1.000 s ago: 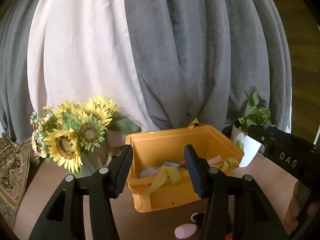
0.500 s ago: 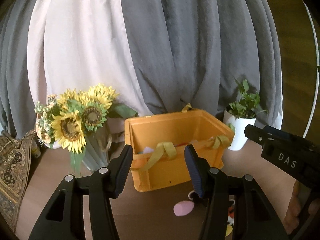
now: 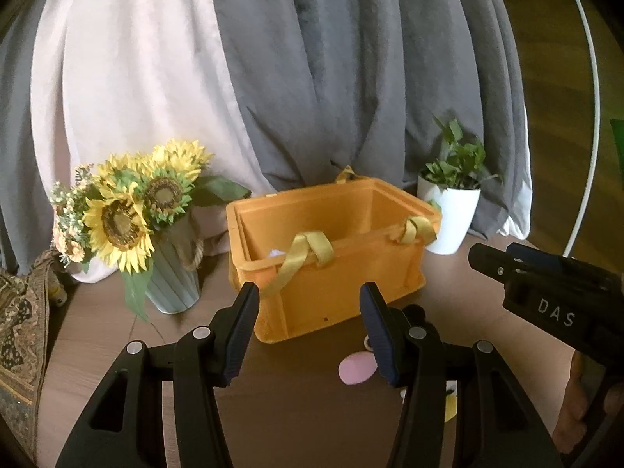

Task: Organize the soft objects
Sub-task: 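Withdraw both tools from crate toward pink sponge and Mickey plush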

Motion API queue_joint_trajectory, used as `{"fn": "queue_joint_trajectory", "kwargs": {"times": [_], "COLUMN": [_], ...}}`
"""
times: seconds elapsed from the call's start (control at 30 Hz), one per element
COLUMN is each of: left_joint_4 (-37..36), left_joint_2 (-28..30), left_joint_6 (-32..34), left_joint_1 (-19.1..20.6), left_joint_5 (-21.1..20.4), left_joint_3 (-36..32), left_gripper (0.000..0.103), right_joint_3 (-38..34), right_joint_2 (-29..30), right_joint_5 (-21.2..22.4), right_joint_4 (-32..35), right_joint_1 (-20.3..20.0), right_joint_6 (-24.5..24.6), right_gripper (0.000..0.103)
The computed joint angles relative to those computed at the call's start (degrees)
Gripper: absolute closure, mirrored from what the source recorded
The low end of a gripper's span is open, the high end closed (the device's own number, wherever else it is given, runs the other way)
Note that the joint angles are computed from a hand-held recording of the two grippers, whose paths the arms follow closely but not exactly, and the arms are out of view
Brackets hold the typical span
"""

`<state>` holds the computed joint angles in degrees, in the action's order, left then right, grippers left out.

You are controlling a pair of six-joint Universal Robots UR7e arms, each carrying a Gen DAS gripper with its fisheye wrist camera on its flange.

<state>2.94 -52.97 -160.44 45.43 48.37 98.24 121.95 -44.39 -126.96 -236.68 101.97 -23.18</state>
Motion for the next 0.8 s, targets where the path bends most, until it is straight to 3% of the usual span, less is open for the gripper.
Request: {"fn": "queue_joint_trajectory", "kwargs": {"times": [0.8], "left_joint_4": [6.19], "left_joint_2": [7.57], "left_joint_6": [6.51], "left_joint_1": [6.17], "left_joint_5": [9.85], "left_joint_3": [-4.86], "left_gripper": [0.050], "right_joint_3": [2.23], "right_joint_2": [5.40], "right_joint_5": [-5.64], "right_joint_4": [-0.49], "right_joint_1": [-3.42], "right_joint_6": [7.45], "right_gripper": [0.052]}}
